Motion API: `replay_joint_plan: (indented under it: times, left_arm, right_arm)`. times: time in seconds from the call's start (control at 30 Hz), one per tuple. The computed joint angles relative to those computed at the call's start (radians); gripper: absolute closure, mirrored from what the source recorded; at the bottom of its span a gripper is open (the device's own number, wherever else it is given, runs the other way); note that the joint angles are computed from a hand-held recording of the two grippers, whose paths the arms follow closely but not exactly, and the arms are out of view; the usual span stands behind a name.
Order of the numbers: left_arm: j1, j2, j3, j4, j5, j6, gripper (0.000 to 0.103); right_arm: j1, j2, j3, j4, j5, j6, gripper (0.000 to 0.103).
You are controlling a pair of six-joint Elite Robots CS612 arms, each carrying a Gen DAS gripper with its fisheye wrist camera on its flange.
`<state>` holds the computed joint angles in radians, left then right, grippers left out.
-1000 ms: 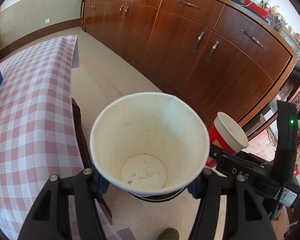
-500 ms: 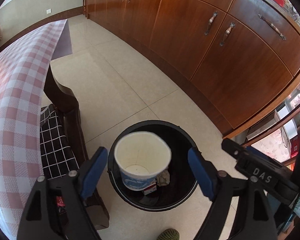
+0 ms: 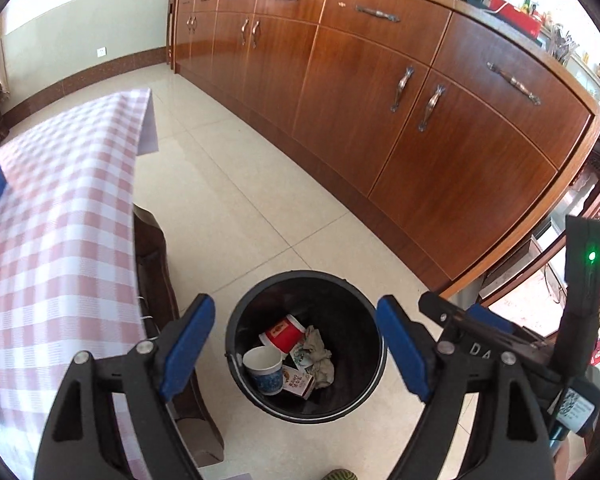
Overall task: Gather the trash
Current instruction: 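Bring both tools back over the table toward the remaining items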
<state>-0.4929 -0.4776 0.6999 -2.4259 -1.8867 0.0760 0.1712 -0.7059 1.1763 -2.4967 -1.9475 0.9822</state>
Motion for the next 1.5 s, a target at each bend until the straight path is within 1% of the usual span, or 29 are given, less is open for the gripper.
replay_joint_plan:
  times: [0.13, 0.23, 0.4, 0.53, 0.63, 0.77, 0.97, 1.3, 1.43, 1.5]
  left_arm:
    - [0.013, -0.019, 0.025, -0.041, 0.009, -0.001, 0.019]
    - [0.024, -0.036, 0.053, -0.078, 0.016, -0.004, 0.019]
    - [0.048, -0.060, 0.091, -0.115, 0.023, -0.021, 0.019]
    - [0.072, -0.076, 0.120, -0.153, 0.031, -0.046, 0.019]
    - [0.091, -0.081, 0.133, -0.185, 0.050, -0.067, 0.019]
    - [0.112, -0.084, 0.141, -0.217, 0.080, -0.090, 0.019]
    - [0.145, -0.082, 0.146, -0.239, 0.128, -0.123, 0.019]
    - [0.198, -0.048, 0.100, -0.229, 0.212, -0.192, 0.019]
    - [0.213, -0.037, 0.085, -0.230, 0.239, -0.206, 0.019]
    - [0.218, -0.030, 0.074, -0.226, 0.252, -0.211, 0.019]
  right_arm:
    - [0.017, 0.002, -0.006, -0.027, -0.004, -0.009, 0.025]
    - [0.034, 0.012, -0.024, -0.041, -0.017, -0.020, 0.025]
    - [0.064, 0.029, -0.059, -0.069, -0.034, -0.038, 0.025]
    - [0.088, 0.054, -0.110, -0.074, -0.054, -0.084, 0.025]
    - [0.104, 0.078, -0.161, -0.081, -0.053, -0.123, 0.025]
    - [0.124, 0.121, -0.247, -0.077, -0.047, -0.183, 0.025]
    - [0.147, 0.201, -0.400, -0.050, -0.002, -0.254, 0.025]
    - [0.170, 0.332, -0.652, 0.044, 0.073, -0.322, 0.025]
    - [0.173, 0.384, -0.756, 0.088, 0.104, -0.337, 0.025]
    - [0.175, 0.418, -0.825, 0.119, 0.116, -0.346, 0.025]
